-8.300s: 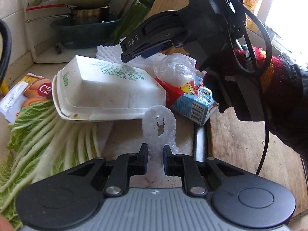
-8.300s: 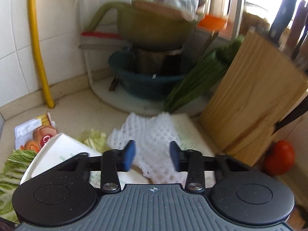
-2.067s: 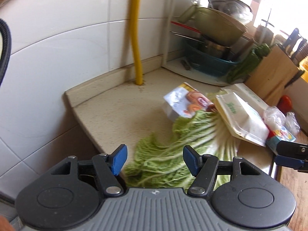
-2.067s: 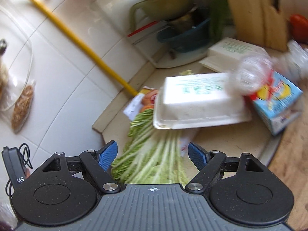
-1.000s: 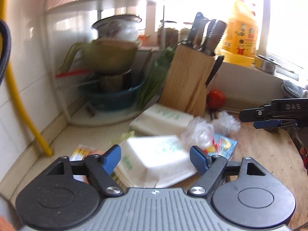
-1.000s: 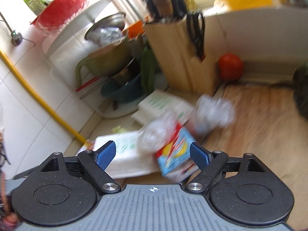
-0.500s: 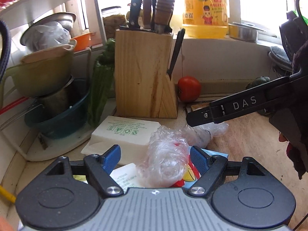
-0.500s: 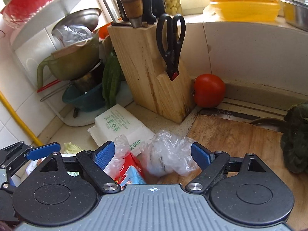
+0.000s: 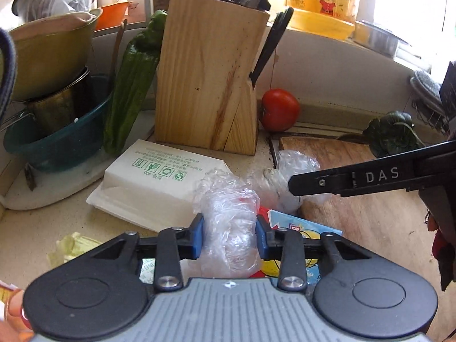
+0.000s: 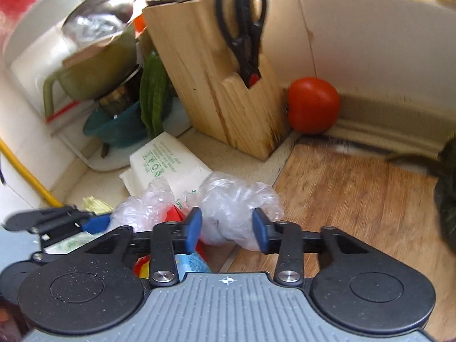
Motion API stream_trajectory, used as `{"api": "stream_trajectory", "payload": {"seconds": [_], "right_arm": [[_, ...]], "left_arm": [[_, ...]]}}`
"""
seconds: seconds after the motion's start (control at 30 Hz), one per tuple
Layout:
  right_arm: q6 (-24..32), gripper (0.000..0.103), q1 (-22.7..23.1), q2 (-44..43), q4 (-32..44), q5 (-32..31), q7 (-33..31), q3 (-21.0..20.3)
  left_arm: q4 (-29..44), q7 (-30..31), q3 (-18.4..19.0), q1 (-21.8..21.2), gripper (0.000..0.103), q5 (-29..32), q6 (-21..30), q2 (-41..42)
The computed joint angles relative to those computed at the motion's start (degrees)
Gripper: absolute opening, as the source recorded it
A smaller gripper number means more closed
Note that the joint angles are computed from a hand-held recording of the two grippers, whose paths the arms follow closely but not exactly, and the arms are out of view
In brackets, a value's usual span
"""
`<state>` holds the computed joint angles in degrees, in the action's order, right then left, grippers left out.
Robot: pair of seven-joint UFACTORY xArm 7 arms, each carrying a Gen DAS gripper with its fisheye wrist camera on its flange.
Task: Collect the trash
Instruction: 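Grasp a clear plastic bag with the left tool while the right tool grasps another bag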
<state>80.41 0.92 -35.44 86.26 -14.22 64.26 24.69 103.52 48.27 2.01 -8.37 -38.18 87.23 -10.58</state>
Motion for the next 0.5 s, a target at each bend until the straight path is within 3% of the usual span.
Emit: {"api": "stream_trajectory", "payload": {"seconds": [0.13,0.37,0.5], "right_arm": [[-1.32,0.034,0.06,-2.0,-1.6,0.77,1.66,-0.62],[-2.89,0.029,-2.16,-4.57,-1.07,0.25,3.14,0.36],[-0.64,0.029,-4.42,-4.32,1.91,-0.89,1.79,2.13]], "left_arm": [[0.52,-0.42,0.6,0.29,0.032,-1.16,0.19,-0.19],[1.35,-1.43,1.72,0.82,0.032,-2.88,-0.34,-1.01],[1.03,-1.81,2.48,1.06,0.032,-3.0,0.03,-1.79]]}}
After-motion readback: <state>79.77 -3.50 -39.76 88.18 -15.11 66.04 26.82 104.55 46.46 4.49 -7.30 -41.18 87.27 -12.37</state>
